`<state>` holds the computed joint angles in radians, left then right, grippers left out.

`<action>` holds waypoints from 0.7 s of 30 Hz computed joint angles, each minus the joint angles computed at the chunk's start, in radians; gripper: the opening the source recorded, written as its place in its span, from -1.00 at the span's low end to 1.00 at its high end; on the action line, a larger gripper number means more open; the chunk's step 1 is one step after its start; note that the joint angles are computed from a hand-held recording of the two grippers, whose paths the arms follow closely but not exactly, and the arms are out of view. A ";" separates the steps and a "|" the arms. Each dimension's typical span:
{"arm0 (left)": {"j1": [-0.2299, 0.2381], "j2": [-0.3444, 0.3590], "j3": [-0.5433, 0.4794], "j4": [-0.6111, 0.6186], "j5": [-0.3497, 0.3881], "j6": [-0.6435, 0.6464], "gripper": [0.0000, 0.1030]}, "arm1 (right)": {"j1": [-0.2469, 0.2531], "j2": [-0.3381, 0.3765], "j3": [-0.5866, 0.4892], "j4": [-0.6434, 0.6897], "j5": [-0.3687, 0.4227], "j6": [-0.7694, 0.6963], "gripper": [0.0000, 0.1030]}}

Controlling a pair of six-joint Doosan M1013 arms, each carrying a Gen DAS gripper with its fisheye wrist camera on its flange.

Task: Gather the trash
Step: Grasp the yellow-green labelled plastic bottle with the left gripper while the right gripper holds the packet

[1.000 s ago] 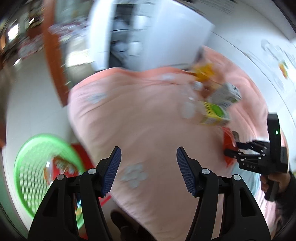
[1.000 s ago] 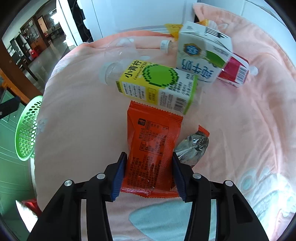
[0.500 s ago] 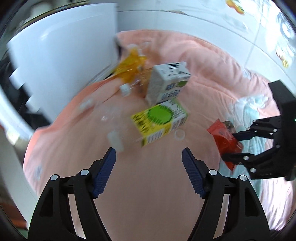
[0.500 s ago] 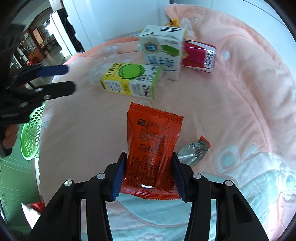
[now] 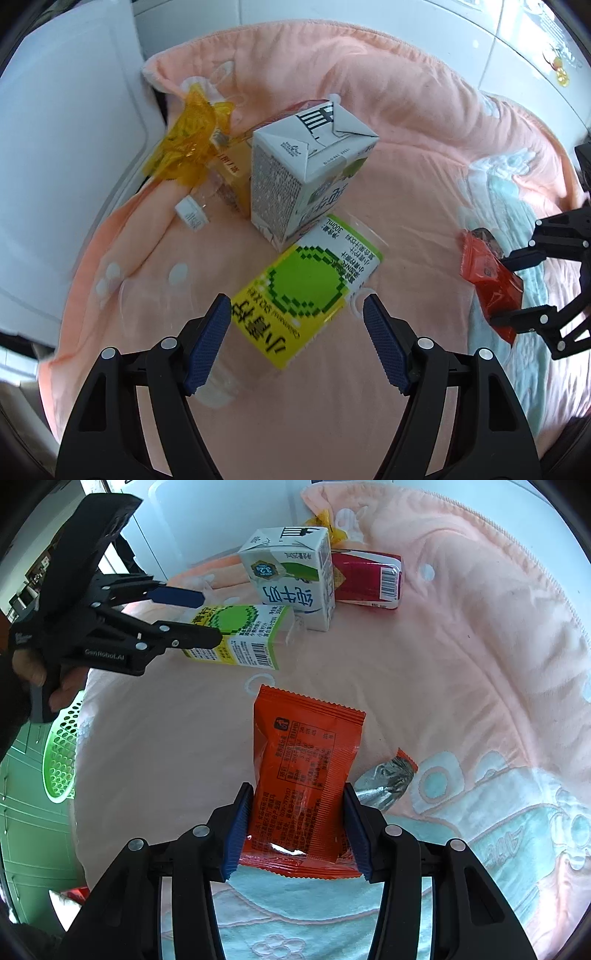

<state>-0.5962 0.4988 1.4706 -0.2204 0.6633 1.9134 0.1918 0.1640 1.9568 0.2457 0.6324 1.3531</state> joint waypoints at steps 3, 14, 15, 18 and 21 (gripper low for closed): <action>0.004 0.014 -0.017 -0.015 0.025 0.051 0.42 | -0.004 -0.001 0.002 -0.003 0.003 -0.001 -0.09; 0.012 0.050 -0.074 -0.024 0.105 0.175 0.42 | -0.003 0.005 -0.001 -0.009 0.009 0.003 -0.08; 0.009 0.054 -0.078 -0.012 0.109 0.178 0.42 | -0.003 0.006 -0.001 -0.011 0.009 0.004 -0.08; 0.010 0.064 -0.091 -0.015 0.127 0.199 0.42 | -0.005 0.007 -0.003 -0.009 0.011 0.003 -0.08; 0.004 0.070 -0.097 0.007 0.130 0.206 0.42 | -0.005 0.010 -0.005 -0.013 0.015 0.005 -0.08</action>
<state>-0.5922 0.5692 1.3737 -0.2135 0.7934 2.1195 0.1870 0.1737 1.9520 0.2326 0.6475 1.3576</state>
